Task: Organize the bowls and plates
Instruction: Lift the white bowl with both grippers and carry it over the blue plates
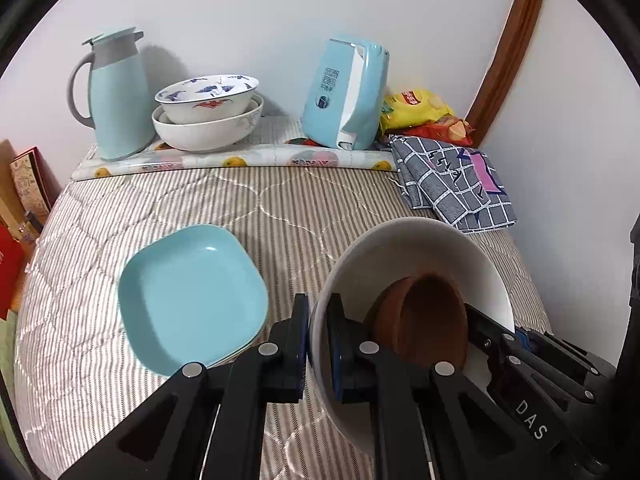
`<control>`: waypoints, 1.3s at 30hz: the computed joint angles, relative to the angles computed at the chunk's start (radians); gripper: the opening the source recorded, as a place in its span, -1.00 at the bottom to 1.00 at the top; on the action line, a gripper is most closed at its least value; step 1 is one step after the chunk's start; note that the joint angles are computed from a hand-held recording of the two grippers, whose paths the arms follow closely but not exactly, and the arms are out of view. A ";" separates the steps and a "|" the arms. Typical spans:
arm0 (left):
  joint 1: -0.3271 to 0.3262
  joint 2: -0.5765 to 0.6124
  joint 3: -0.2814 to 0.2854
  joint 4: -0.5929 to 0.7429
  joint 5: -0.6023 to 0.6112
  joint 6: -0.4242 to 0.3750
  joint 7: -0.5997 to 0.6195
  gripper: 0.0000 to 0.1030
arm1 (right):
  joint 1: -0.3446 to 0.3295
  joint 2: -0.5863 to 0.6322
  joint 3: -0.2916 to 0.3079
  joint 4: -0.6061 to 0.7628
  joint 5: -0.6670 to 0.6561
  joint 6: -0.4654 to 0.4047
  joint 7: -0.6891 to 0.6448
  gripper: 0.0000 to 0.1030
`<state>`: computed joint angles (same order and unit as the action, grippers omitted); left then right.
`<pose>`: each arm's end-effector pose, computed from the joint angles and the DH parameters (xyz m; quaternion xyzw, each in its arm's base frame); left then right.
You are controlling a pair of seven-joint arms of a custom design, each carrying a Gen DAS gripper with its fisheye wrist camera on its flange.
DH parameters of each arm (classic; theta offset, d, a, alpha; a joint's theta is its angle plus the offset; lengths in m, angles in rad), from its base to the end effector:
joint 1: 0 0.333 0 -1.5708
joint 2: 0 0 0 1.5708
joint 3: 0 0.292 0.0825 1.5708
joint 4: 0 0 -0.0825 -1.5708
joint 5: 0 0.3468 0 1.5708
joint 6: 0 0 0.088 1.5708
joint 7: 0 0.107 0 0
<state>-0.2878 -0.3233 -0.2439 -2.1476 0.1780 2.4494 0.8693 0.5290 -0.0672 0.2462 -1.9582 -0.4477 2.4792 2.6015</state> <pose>0.4053 -0.2544 0.5887 -0.6885 0.6509 -0.2760 0.1617 0.3900 0.3890 0.5573 -0.6727 0.6580 -0.1548 0.3008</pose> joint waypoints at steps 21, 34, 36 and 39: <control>0.032 -0.091 0.039 -0.075 -0.009 0.002 0.032 -0.83 | 0.076 0.106 -0.018 0.132 -0.038 -0.016 0.019 -0.85; 0.064 -0.099 0.063 -0.096 -0.024 0.018 0.062 -0.83 | 0.140 0.211 -0.062 0.263 -0.032 -0.046 -0.018 -0.85; 0.070 -0.097 0.065 -0.095 -0.023 0.020 0.065 -0.83 | 0.150 0.230 -0.069 0.289 -0.029 -0.052 -0.028 -0.85; 0.079 -0.092 0.068 -0.094 -0.021 0.023 0.069 -0.83 | 0.164 0.251 -0.081 0.316 -0.024 -0.053 -0.037 -0.85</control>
<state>-0.2089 -0.4157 -0.1755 -2.2412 0.1568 2.4724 0.9381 0.6930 0.1842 0.1657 -1.6421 -0.4718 2.4264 2.5643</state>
